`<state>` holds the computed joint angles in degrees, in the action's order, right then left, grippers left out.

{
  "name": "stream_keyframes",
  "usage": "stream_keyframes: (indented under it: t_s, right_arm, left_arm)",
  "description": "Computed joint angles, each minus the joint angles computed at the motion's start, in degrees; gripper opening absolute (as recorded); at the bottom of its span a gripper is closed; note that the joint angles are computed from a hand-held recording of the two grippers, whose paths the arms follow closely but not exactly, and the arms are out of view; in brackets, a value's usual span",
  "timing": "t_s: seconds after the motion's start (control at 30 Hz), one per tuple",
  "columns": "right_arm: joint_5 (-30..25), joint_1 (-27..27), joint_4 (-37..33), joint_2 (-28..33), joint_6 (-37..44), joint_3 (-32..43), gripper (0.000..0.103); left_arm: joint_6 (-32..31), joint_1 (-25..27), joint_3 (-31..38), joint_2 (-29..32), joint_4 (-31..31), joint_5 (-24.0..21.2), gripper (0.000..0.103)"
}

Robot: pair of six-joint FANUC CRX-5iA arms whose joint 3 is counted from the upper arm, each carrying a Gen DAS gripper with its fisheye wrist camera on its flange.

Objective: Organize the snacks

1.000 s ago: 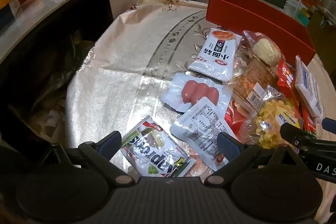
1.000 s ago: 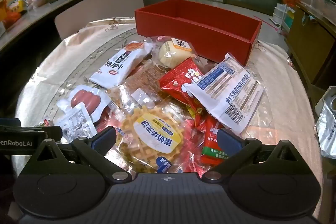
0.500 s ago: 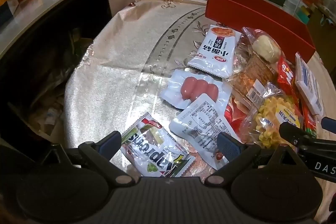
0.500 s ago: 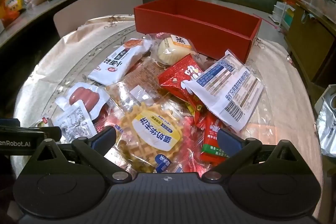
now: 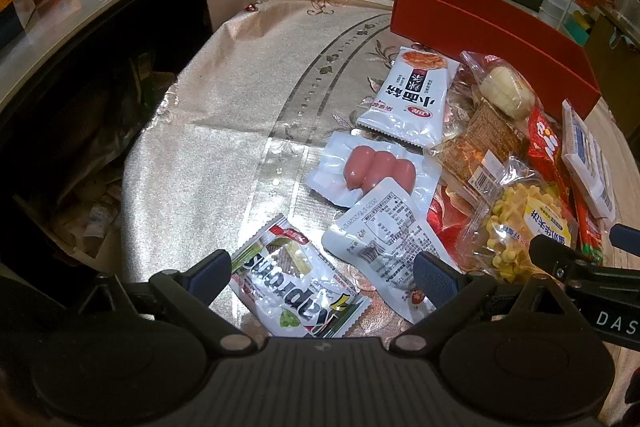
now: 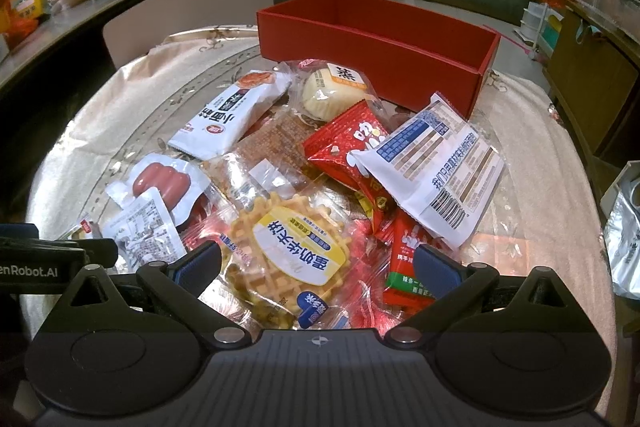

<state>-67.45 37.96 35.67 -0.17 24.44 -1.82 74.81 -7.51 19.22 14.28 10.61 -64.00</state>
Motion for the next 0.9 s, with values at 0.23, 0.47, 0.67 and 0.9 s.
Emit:
stream_keyframes:
  t_s: [0.23,0.47,0.67,0.9]
  right_arm:
    - [0.0,0.0,-0.4,0.1,0.3,0.1,0.103]
    - [0.0,0.0,-0.5,0.1,0.5,0.1,0.103]
    - [0.1,0.0,-0.6,0.1,0.5,0.1,0.103]
    - [0.0,-0.1,-0.9,0.2,0.8,0.2,0.103]
  left_arm:
    - [0.1,0.0,-0.2,-0.1,0.0,0.1,0.093]
    - [0.1,0.0,-0.1,-0.1,0.0,0.1,0.093]
    - [0.1,0.0,-0.1,-0.1,0.1,-0.2,0.093]
    - [0.0,0.1,-0.1,-0.1,0.1,-0.4,0.093]
